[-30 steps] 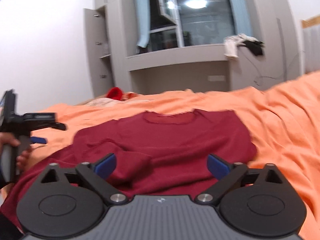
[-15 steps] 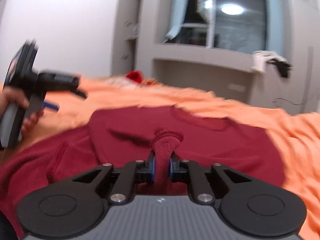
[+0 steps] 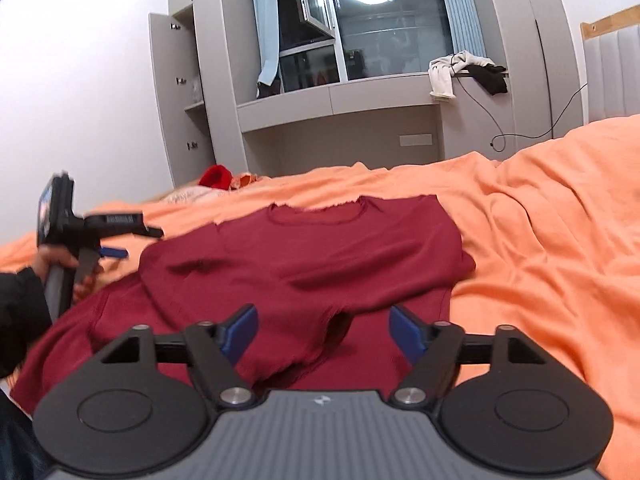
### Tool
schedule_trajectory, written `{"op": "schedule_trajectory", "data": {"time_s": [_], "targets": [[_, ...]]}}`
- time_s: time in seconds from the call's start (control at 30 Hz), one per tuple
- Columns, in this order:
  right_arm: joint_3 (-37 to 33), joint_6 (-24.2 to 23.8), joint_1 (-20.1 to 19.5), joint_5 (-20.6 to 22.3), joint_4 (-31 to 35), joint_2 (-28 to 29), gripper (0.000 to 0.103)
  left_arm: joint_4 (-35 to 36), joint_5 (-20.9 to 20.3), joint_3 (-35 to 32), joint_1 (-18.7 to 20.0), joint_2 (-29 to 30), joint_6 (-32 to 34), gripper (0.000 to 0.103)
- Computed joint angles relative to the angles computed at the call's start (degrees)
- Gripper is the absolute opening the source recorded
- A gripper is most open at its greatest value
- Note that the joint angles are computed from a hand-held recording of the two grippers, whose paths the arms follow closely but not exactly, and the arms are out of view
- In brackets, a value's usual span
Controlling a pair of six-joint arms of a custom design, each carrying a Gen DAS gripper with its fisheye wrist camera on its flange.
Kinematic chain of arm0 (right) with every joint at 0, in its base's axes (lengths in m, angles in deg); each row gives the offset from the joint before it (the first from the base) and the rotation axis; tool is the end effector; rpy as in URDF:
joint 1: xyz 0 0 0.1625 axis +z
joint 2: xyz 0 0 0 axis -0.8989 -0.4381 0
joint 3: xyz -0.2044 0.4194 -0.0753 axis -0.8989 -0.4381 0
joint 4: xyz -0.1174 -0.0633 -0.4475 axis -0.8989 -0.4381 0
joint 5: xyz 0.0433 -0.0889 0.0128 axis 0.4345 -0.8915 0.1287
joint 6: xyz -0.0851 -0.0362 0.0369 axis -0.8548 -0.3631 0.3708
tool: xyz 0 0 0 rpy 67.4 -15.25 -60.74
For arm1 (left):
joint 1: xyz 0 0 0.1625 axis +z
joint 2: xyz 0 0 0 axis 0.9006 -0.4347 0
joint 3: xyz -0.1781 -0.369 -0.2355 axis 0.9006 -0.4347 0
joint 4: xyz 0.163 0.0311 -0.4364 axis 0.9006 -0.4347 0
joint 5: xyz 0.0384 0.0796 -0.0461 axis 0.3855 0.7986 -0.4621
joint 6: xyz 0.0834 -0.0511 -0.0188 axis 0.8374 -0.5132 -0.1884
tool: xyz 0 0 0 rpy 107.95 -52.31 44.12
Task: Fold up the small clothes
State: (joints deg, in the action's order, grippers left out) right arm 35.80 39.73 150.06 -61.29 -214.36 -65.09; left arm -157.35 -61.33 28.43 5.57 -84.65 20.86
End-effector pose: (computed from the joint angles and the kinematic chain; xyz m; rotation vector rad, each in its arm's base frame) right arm 0.1021 -0.6251 0.1890 0.9029 -2.3868 1.3148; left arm -0.0534 -0.7203 0.2746 0.1547 2.2222 -1.3348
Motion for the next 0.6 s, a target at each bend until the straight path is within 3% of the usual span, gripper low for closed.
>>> {"op": "schedule_trajectory", "data": {"time_s": [0.07,0.1,0.17,0.2,0.27,0.37,0.5,0.6], "targets": [[-3.2,-2.1,0.3,1.4,3.3,0.9,0.085,5.3,-2.2,-1.5,1.0,0.0,-3.0,0.057],[-4.8,-3.1,0.5,2.1,4.9,1.5,0.085,8.4,-3.1,-2.3,1.5,0.0,-4.9,0.03],[-8.0,-4.8,0.8,3.2,6.3,3.2,0.086,10.7,-4.4,-2.9,2.1,0.1,-7.1,0.023],[-9.3,-4.3,0.9,3.3,6.6,4.0,0.086,10.0,-4.6,-2.8,2.1,0.1,-6.6,0.014],[-11.0,-1.2,0.6,3.5,8.4,4.8,0.086,7.0,-4.4,-2.3,1.5,0.1,-5.1,0.013],[-11.2,-0.3,0.0,2.2,12.3,4.3,0.086,2.7,0.2,-2.7,0.2,0.8,-3.3,0.011],[-11.5,0.8,-0.3,0.3,15.6,4.1,0.086,8.5,3.6,-4.0,0.6,1.3,-6.6,0.011],[-11.3,1.2,-0.3,-0.7,15.8,3.9,0.086,10.2,3.5,-4.4,1.2,1.4,-10.1,0.019]]}}
